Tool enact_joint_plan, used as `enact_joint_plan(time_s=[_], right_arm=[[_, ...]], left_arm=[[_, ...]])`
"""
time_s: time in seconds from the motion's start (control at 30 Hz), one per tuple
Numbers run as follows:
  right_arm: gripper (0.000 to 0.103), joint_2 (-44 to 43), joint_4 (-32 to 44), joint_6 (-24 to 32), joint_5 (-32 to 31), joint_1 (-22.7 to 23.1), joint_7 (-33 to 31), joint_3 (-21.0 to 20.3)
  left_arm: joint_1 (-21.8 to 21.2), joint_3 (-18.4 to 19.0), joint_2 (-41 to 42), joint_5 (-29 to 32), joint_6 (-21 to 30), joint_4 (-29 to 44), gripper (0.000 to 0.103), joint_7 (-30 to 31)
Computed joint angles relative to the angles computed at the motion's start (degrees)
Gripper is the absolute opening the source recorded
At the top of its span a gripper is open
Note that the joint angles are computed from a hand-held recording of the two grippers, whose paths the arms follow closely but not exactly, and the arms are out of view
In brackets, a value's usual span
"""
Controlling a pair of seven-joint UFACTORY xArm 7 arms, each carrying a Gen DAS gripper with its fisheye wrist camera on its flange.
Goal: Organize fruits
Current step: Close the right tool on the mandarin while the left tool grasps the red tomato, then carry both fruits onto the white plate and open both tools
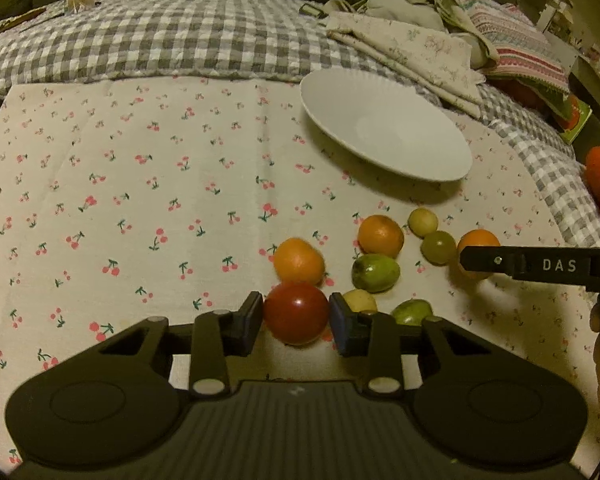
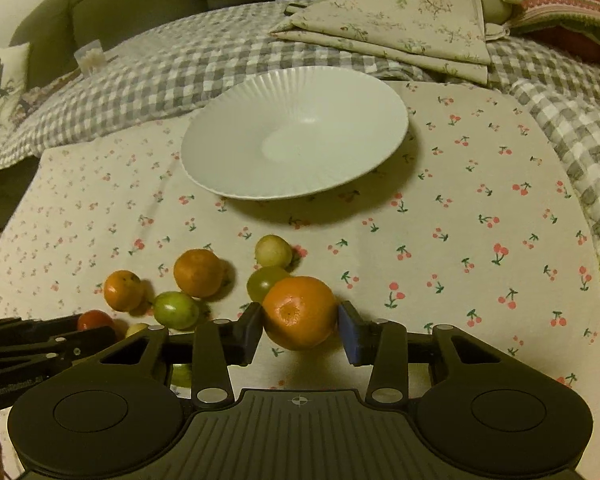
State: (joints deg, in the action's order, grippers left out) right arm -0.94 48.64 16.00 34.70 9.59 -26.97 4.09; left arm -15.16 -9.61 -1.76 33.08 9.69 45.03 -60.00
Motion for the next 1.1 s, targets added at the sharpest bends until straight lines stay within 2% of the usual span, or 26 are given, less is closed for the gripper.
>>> enact_joint_plan(time_s=[0.13,0.3,0.57,0.7,0.83,0.97,1.03,1.1], right_arm=[[0.04,-0.7,-0.02,-0.15,2.2,0.12,-1.38,-0.18],[0.039,-1.33,0.2,-0.13,4.14,0.34,-2.34,-0.62],[0.039,-0.83,1.83,-0.39,5.05,0.18,-2.88,-0.97],[0.039,0.17,3.47,-0.8,6.05,-0.47,-3.25,-1.05],[0.039,1.47,5.53,-1.16,8.82,-1.26,-5.36,-0.63],[0.039,3.81,8.64,-1.66,13.77,-2.2,-10.18,0.49],[0.039,5.12,10.17,-1.85,15.73,-2.84,-11.95,1.24],[0.039,6.53,11.6,-2.38,17.45,-3.5,-13.76,2.12]], left_arm=[[0.47,-0.35,-1.07,1.51,-0.51,-0.13,0.034,-1.36],[1.34,-0.92,-0.71,6.24,0.06,1.65,0.034,-4.59],[0.05,0.56,2.69,9.3,0.18,7.53,0.034,-4.5],[-1.99,2.59,6.03,11.57,0.27,12.04,0.034,-4.58],[-5.03,6.1,9.7,17.96,-0.7,16.9,0.034,-7.5],[-8.18,10.05,14.21,23.95,-2.34,21.98,0.034,-10.43],[-9.23,11.45,16.45,24.24,-3.49,24.06,0.034,-10.32],[-9.6,11.86,18.38,21.89,-4.31,25.56,0.034,-7.8]])
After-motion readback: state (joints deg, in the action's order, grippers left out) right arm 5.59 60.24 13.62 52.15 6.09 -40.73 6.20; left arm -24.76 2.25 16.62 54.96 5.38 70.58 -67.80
